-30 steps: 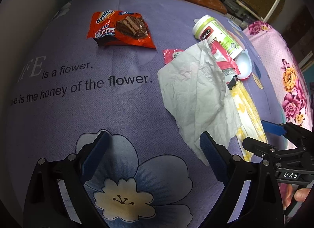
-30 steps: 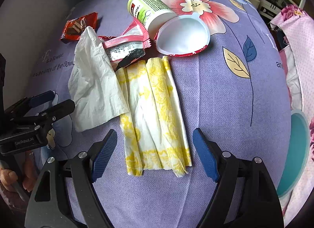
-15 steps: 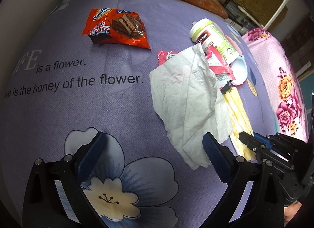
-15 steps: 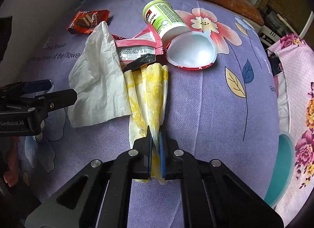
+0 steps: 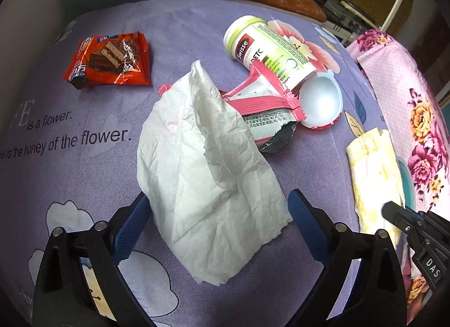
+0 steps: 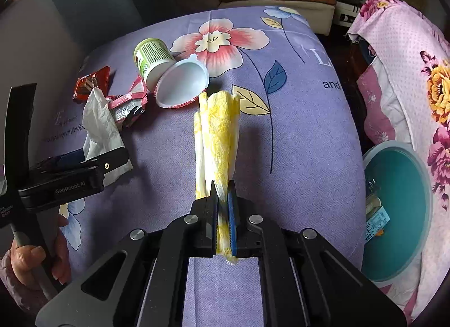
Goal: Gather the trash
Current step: 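Grasp the yellow-patterned pad with the right gripper while the left gripper grasps the white tissue, then carry the tissue and pad to the teal bin and open both grippers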
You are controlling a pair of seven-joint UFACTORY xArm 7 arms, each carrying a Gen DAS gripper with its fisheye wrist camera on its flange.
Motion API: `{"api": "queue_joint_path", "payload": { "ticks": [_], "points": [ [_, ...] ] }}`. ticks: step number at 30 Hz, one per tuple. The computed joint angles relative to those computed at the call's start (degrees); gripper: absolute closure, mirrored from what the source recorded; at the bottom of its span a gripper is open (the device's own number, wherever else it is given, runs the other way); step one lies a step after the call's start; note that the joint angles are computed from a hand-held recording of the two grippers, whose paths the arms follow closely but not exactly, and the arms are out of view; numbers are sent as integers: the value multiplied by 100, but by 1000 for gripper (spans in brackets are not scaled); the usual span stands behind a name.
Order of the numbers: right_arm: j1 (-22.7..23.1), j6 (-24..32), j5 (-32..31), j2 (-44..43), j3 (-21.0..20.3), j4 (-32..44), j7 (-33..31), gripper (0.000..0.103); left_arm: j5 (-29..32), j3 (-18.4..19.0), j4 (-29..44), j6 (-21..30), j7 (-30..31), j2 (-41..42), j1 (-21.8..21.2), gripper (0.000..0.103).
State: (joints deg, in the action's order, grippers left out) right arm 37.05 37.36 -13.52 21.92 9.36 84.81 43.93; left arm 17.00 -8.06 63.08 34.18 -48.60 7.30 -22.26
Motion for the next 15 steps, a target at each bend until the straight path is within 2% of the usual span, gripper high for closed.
{"api": "queue_joint_path", "payload": {
  "ticks": [1,2,4,6,7,10,15],
  "points": [
    [-39,-61,45,9,10,-18,-36,97,252,29,48,95,-130,21,-52,24],
    [-62,-126,83,-12,19,-67,-49,97,440,39,98,188,-236,39,-97,29],
    [-95,-210,152,-11,39,-100,-98,97,597,53,165,233,-310,66,-117,60],
    [-118,-306,210,-34,52,-157,-138,97,416,34,135,147,-185,33,-56,81],
    [-120,-347,224,-52,51,-187,-140,97,299,27,62,106,-112,-31,-18,87],
    [-134,-466,240,-153,42,-308,-134,97,185,8,-127,60,-51,-230,35,89],
    [-188,-678,232,-424,39,-602,-43,97,-403,-120,-669,-205,445,-851,173,89]
  ]
}}
